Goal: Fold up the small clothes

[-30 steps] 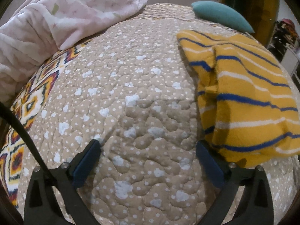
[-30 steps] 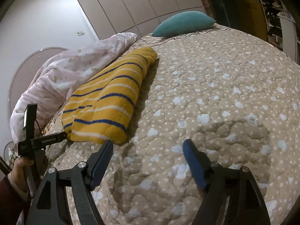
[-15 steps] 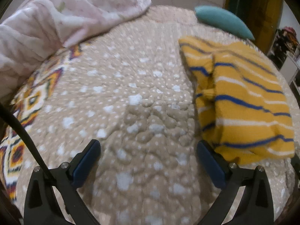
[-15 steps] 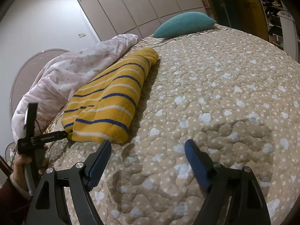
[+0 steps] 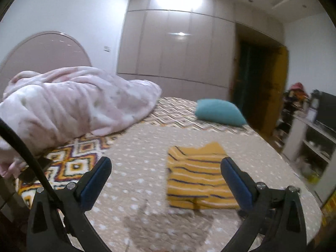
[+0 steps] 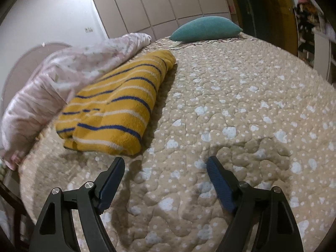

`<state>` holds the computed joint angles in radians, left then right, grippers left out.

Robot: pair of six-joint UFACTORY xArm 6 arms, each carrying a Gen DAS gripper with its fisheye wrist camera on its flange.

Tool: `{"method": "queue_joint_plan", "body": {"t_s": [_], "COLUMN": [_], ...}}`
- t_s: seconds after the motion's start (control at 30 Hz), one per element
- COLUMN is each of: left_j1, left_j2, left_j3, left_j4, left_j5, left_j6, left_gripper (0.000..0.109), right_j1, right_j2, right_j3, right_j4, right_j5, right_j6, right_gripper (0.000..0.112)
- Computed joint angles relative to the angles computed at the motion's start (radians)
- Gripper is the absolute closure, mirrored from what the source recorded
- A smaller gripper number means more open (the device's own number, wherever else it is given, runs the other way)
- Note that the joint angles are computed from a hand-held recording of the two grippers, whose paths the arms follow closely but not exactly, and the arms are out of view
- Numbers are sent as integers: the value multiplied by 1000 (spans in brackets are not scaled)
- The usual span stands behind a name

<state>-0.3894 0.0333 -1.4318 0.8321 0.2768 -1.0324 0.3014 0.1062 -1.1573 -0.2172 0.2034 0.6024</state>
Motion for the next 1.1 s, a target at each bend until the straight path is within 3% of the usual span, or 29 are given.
{"method": "queue_joint_plan", "body": {"t_s": [0.03,0.1,0.13,0.2,0.43,0.87,1.1], "left_j1": [-7,-24,-31,-51,-86,-74,-94], "left_j2": [0,8,6,13,81,215,247], "left_j3": [8,19,30,38,5,-85,-102], "left_j4": [-15,-47,-64,-79,-343,-669,-570], "left_j5": [3,37,55,116,237,418,452], "left_j6": [11,31,42,43,255,472,454], "left_gripper": [6,6,6,6,6,6,6], "right_j1": [4,38,58,74,67,108,126], "right_j2": [5,22,30,22,-54,-71,-41], "right_j3": [-21,-99,-131,-148,-115,-83,-102], "right_j4": [-89,-265,-307,-326,-327,-325,-316], "right_j5": [44,222,295,352,364,405,423], "right_j6": [62,152,162,171,226,235,226], "right_gripper": [29,28,27,27,26,26,26]}}
